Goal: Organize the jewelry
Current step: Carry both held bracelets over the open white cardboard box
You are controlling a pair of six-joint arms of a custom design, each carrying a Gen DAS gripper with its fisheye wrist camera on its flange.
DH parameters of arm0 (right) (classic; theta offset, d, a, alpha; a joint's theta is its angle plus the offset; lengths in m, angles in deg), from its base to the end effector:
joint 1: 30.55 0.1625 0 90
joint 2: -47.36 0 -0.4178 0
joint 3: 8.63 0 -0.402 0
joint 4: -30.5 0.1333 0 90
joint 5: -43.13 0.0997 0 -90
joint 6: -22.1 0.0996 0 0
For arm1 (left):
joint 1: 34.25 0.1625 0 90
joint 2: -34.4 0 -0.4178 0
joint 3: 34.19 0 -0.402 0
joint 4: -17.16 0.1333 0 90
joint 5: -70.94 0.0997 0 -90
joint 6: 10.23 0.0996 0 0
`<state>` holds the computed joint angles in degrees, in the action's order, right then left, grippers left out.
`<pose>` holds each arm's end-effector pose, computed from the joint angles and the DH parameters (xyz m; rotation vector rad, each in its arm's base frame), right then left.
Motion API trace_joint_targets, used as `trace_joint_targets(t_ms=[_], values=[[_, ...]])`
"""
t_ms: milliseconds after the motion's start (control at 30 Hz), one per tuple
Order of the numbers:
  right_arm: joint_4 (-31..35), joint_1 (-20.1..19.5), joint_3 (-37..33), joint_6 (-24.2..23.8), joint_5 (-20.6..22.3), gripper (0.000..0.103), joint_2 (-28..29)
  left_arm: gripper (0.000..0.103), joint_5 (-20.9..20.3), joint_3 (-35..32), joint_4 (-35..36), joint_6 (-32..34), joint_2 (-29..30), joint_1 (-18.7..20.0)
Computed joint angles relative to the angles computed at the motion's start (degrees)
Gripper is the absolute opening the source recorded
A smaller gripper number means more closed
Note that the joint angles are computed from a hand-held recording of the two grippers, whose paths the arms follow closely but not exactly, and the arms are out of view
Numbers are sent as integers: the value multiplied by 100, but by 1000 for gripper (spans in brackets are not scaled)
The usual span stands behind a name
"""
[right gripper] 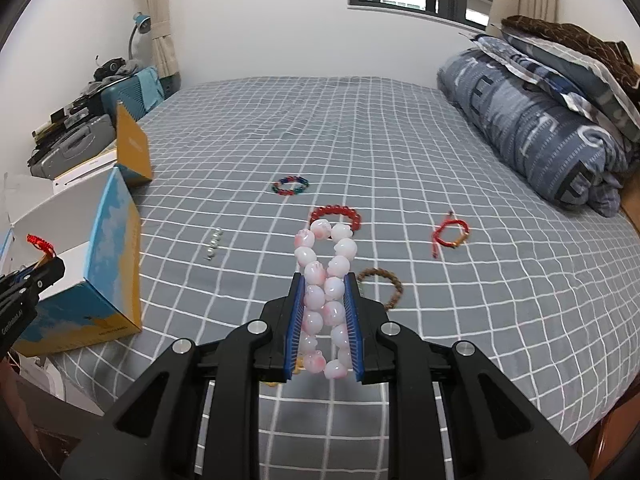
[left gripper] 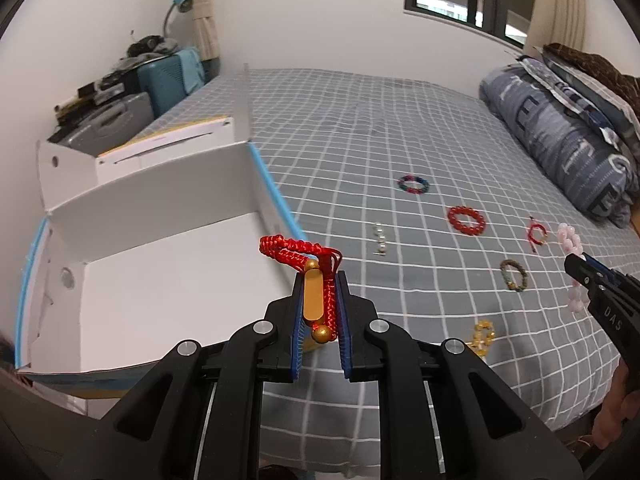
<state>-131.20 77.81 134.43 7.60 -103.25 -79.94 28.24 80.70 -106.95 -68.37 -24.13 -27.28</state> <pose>0.1219 -0.2074 0.4374 0.0194 -2.0445 1.0792 -0.4787 -0.2666 0.0839 0.7157 2.2883 -0.8305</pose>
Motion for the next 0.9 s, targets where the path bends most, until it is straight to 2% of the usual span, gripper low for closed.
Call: trace_joint_targets(t_ms=[467, 700, 900], values=[[-366, 636, -170, 248, -195, 19, 1008, 14, 272, 327, 782, -677, -787, 53], [-778, 906, -323, 272, -135, 19, 1682, 14, 408, 454, 1368, -1136, -1157, 73], [-1084, 1190, -599, 298, -78, 19, 2381, 15, 486, 471, 1880, -1462, -1457, 238]])
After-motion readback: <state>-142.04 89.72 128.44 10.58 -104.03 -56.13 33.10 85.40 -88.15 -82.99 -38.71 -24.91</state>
